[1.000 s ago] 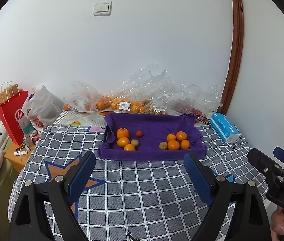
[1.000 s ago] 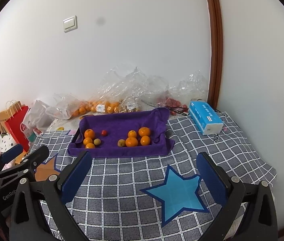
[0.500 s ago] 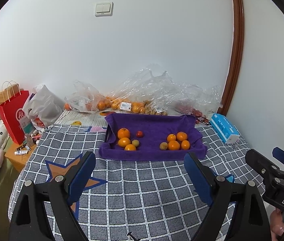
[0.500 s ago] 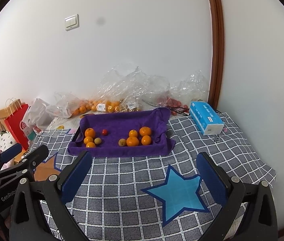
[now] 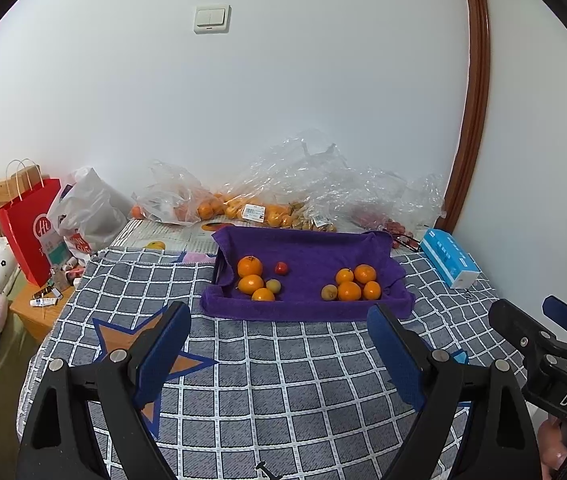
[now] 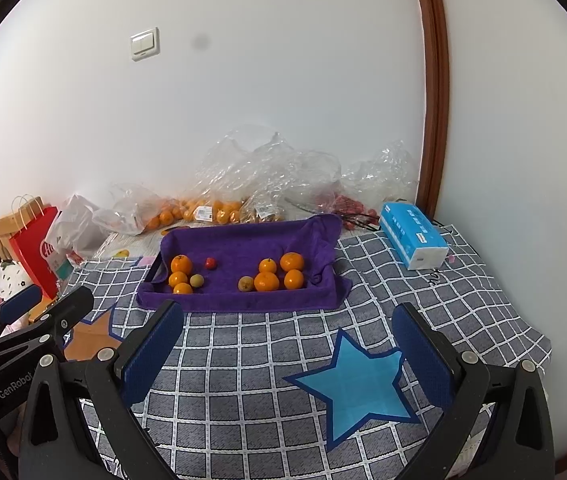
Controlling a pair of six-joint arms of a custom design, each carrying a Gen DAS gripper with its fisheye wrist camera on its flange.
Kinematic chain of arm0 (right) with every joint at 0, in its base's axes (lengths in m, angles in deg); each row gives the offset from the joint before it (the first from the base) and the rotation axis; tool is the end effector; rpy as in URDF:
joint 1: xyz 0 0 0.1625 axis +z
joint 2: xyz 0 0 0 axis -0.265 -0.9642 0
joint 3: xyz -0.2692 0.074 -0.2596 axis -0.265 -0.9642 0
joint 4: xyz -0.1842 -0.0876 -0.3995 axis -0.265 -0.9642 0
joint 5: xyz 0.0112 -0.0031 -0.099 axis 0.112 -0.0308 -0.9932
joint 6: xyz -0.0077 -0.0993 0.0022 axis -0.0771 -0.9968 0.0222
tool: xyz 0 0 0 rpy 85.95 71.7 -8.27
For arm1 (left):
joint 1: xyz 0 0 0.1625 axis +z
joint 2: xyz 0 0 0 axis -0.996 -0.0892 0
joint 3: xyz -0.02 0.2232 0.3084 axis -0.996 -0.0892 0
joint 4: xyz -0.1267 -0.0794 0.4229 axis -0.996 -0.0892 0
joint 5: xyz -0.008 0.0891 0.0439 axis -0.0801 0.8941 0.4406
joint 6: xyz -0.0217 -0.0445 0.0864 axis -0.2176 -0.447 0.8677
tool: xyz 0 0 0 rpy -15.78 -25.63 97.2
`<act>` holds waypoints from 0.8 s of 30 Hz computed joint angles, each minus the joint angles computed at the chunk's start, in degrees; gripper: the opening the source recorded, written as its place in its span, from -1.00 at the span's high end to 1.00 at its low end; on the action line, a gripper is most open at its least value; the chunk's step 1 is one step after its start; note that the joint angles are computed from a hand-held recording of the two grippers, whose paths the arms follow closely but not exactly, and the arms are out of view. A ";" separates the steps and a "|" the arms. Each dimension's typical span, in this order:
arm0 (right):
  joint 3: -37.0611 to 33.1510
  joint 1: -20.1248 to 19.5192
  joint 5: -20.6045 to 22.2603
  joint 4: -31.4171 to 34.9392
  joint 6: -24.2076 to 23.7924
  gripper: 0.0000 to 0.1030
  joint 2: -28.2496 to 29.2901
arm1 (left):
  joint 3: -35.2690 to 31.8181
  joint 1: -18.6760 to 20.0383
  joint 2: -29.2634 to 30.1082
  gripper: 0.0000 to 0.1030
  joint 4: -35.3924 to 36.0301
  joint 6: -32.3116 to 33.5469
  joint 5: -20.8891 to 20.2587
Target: Organize fruits
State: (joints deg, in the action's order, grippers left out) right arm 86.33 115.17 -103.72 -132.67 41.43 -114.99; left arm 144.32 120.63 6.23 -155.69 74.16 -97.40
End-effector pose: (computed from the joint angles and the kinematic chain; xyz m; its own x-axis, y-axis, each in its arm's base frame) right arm 0.1871 -0.5450 0.3001 -0.7238 -0.0785 0.6855 -0.6338 0.4682 -0.6157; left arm -0.3780 -0.5498 0.1293 -0.7601 -0.0940 -0.6430 0.5264 0.4911 -0.6940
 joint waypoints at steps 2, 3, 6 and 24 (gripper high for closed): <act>0.00 0.02 -0.14 -0.03 0.03 -0.99 0.02 | -0.01 -0.03 0.04 -0.74 -0.10 0.02 0.10; -0.01 0.05 -0.15 -0.01 0.03 -0.99 0.04 | 0.01 -0.01 0.01 -0.74 -0.14 0.03 0.01; 0.01 0.04 -0.06 -0.04 0.01 -0.99 0.04 | 0.03 -0.02 0.03 -0.74 -0.20 0.00 0.02; 0.04 0.16 -0.16 -0.12 -0.20 -0.99 0.17 | 0.20 -0.09 -0.01 -0.74 -0.59 0.05 0.28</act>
State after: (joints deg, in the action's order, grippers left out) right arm 86.38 115.32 -103.88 -132.79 41.23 -114.82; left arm 144.51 120.54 6.22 -156.28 74.21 -97.12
